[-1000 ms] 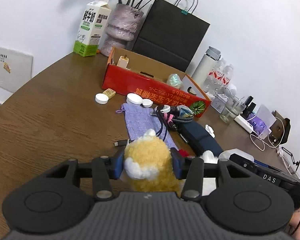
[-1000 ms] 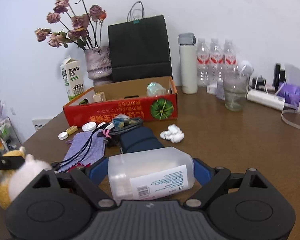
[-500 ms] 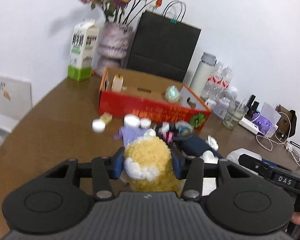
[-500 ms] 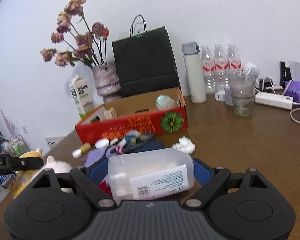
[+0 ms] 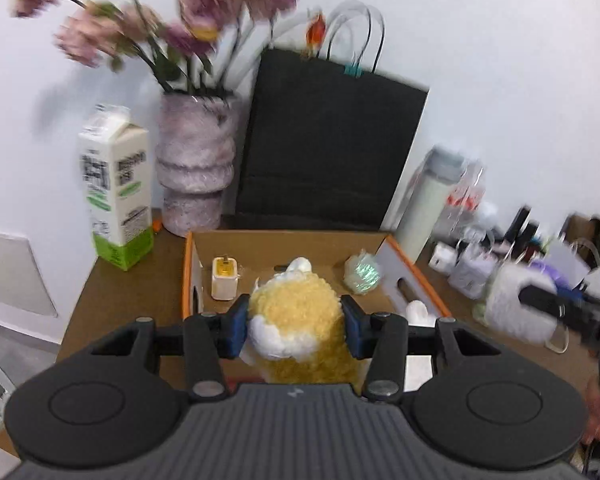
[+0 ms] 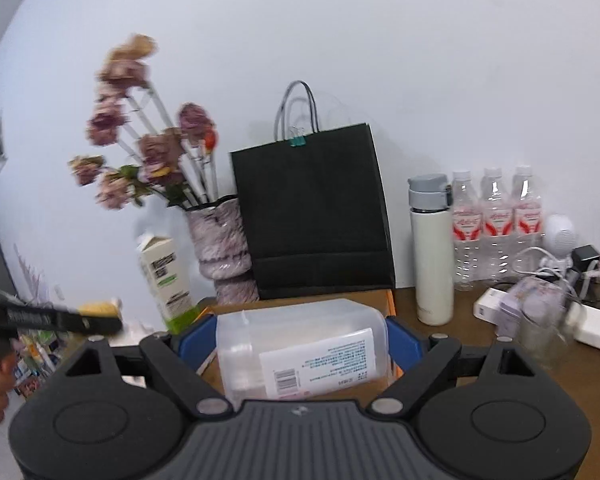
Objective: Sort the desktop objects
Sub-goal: 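Carry the plush toy into the box with the left tool while the right tool places the plastic box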
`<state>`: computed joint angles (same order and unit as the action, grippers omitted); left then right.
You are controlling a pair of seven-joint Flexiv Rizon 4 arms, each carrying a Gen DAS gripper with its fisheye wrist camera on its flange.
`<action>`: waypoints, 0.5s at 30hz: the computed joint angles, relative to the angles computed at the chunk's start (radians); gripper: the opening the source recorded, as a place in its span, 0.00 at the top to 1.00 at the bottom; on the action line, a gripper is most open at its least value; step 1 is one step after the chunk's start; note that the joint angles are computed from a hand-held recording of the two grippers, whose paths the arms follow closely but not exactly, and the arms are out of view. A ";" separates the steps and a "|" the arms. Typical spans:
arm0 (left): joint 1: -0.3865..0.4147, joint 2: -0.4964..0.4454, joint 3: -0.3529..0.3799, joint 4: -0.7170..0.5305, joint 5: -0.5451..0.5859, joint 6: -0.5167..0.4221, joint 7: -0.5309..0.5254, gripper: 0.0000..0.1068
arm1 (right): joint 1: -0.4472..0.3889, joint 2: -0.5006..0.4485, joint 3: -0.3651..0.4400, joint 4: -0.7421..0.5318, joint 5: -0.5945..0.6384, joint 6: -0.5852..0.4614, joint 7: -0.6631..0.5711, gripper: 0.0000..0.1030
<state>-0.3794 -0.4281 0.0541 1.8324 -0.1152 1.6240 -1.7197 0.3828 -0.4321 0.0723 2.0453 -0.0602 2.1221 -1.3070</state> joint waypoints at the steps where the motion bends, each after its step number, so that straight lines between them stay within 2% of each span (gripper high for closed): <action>1: 0.015 -0.023 -0.013 -0.047 -0.011 -0.056 0.020 0.55 | 0.002 -0.018 -0.008 -0.052 -0.011 -0.057 0.015 0.15; 2: 0.008 -0.056 0.006 -0.115 -0.001 -0.134 0.020 0.55 | 0.017 -0.040 -0.027 -0.107 -0.011 -0.114 0.026 0.15; 4: -0.016 -0.110 0.051 -0.218 0.034 -0.231 0.009 0.55 | 0.067 -0.085 -0.086 -0.203 -0.004 -0.218 0.046 0.15; 7: 0.022 -0.176 0.022 -0.328 0.060 -0.346 0.032 0.55 | 0.108 -0.158 -0.143 -0.305 -0.026 -0.327 0.092 0.16; 9: 0.050 -0.218 -0.006 -0.387 0.067 -0.416 0.068 0.55 | 0.133 -0.200 -0.179 -0.341 -0.046 -0.361 0.123 0.16; 15: 0.056 -0.322 0.013 -0.529 0.151 -0.544 0.114 0.55 | 0.184 -0.298 -0.261 -0.410 -0.113 -0.419 0.193 0.16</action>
